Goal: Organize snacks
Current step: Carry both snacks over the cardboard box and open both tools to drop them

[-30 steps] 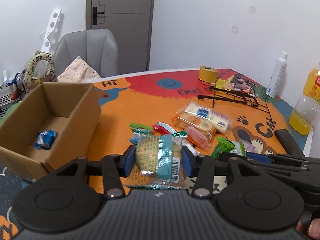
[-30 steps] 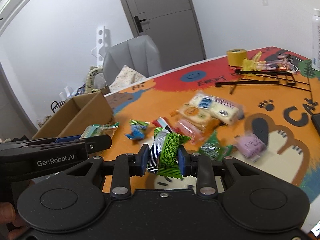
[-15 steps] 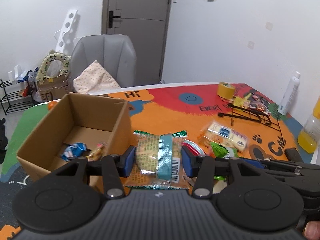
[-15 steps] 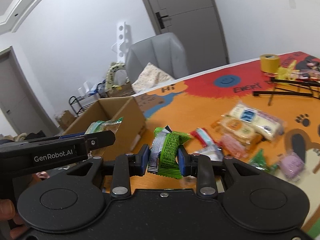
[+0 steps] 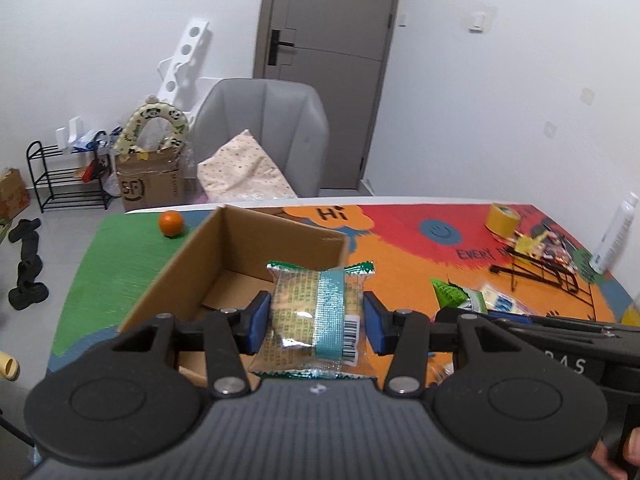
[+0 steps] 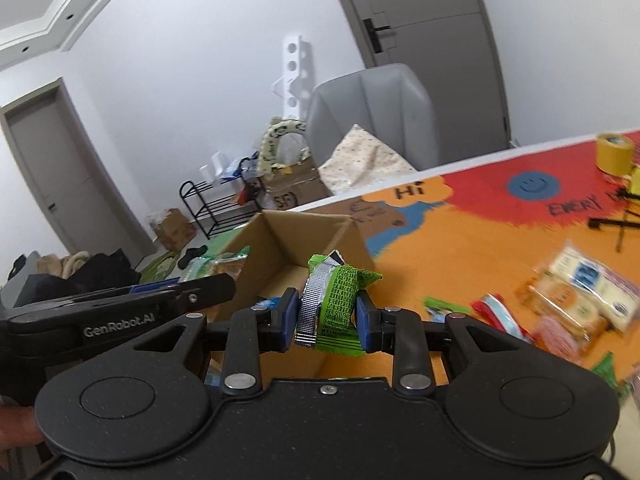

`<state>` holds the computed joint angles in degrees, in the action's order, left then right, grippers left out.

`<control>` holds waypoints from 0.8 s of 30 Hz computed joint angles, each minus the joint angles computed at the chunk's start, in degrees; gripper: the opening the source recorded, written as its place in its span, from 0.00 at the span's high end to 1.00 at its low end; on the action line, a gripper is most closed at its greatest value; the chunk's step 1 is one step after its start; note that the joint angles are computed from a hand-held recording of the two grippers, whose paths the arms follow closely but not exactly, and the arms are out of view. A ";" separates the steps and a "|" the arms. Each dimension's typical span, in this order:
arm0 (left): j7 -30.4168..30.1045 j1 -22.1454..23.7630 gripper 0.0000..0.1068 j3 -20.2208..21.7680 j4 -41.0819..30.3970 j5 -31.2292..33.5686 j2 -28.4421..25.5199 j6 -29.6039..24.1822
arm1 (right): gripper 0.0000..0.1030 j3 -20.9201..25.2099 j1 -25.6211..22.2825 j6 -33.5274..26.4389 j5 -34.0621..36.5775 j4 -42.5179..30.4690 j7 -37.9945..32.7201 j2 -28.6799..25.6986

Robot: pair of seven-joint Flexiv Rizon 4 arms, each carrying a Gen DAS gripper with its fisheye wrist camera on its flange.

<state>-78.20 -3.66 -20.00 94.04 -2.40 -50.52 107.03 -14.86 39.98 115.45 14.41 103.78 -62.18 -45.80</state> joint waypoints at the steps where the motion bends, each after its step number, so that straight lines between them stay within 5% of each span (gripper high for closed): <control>1: 0.08 0.58 0.56 -0.36 -0.30 0.10 -0.14 -0.26 | 0.72 0.36 -0.36 -0.54 -0.71 -0.66 -0.07 -0.03; 9: 0.28 3.34 0.55 -1.99 -3.84 -0.62 -1.87 -2.06 | 0.72 -1.95 0.48 -4.98 -3.83 -6.18 1.24 -1.97; 24: 3.86 0.79 0.55 0.30 -16.12 -6.87 -7.64 -9.44 | 0.72 1.16 -5.26 -10.61 -13.89 -15.29 7.32 -6.33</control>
<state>-74.34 -2.88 -19.70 77.92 -9.27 -58.17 97.59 -13.70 34.71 104.83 0.53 88.50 -54.86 -52.13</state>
